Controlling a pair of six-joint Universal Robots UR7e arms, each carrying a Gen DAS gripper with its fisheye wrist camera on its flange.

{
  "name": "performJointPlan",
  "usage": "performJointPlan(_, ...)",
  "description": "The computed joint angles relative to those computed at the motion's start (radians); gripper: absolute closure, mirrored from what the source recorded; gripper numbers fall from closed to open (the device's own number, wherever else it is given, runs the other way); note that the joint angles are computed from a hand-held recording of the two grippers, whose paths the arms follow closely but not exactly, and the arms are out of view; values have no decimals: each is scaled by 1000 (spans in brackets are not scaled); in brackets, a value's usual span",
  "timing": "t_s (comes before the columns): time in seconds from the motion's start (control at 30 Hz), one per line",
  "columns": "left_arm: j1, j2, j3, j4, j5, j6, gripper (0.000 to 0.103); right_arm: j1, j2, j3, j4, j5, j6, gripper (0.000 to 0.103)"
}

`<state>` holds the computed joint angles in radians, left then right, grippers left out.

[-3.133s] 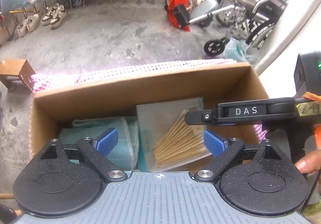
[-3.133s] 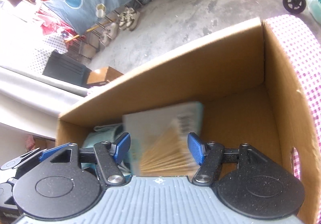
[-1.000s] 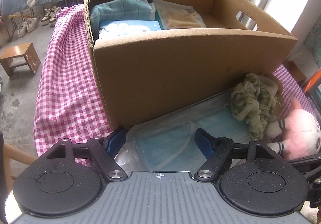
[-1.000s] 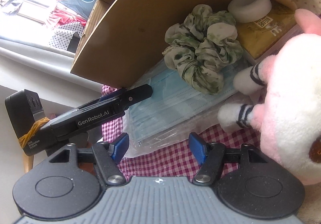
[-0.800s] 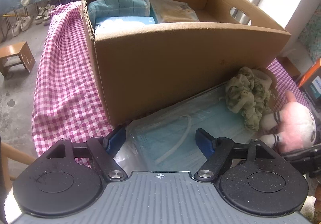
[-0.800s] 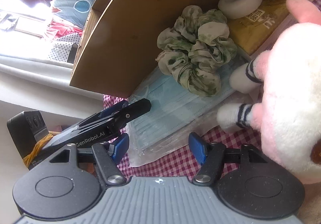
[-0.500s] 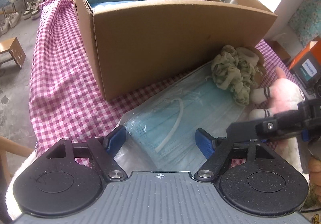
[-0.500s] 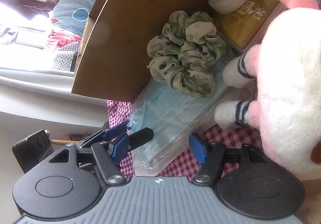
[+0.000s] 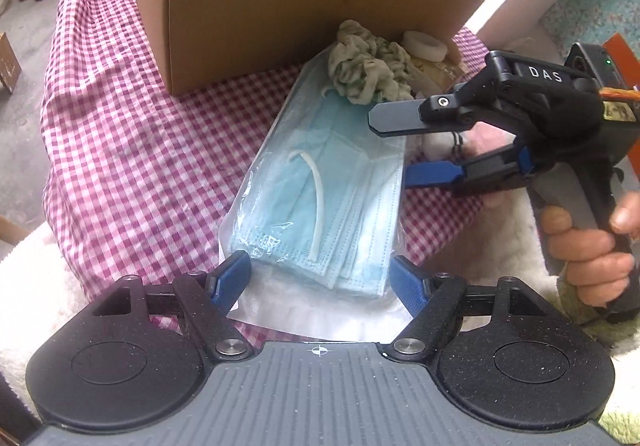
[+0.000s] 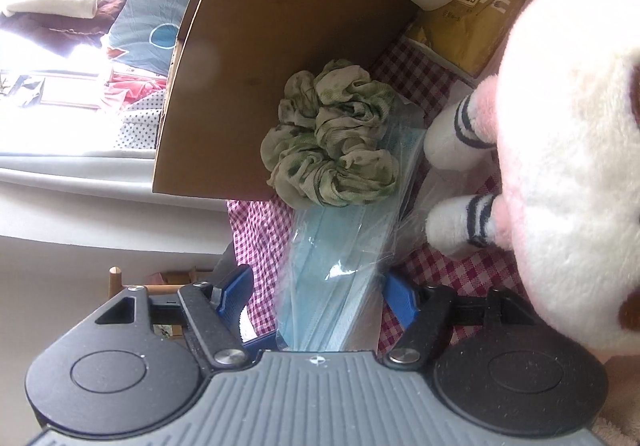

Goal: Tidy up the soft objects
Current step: 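Grasp the edge of the blue face mask pack with the right gripper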

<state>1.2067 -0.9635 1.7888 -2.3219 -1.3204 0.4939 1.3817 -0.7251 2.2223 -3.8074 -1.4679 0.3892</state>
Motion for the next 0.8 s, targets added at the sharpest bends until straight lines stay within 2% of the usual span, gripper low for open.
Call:
performJointPlan(0.17, 1, -34, 13, -52, 7, 4, 26, 6, -6, 7, 5, -11, 6, 30)
performJointPlan(0.3, -8, -17, 5, -108, 28, 15, 26, 23, -12, 1, 22, -46, 8, 30)
performJointPlan(0.4, -8, 24, -33, -107, 23, 39, 26, 29, -13, 0, 27, -62, 8, 30)
performJointPlan(0.5, -22, 85, -67, -121, 81, 44, 28, 35, -11, -6, 31, -75, 14, 30)
performJointPlan(0.57, -23, 105, -85, -109, 92, 51, 28, 40, -10, -11, 34, -80, 21, 30)
performJointPlan(0.73, -30, 116, -93, -88, 101, 85, 29, 16, 6, -11, 2, -29, 42, 30)
performJointPlan(0.8, -32, 116, -96, -75, 105, 87, 34, 8, 17, -14, -10, -5, 50, 30)
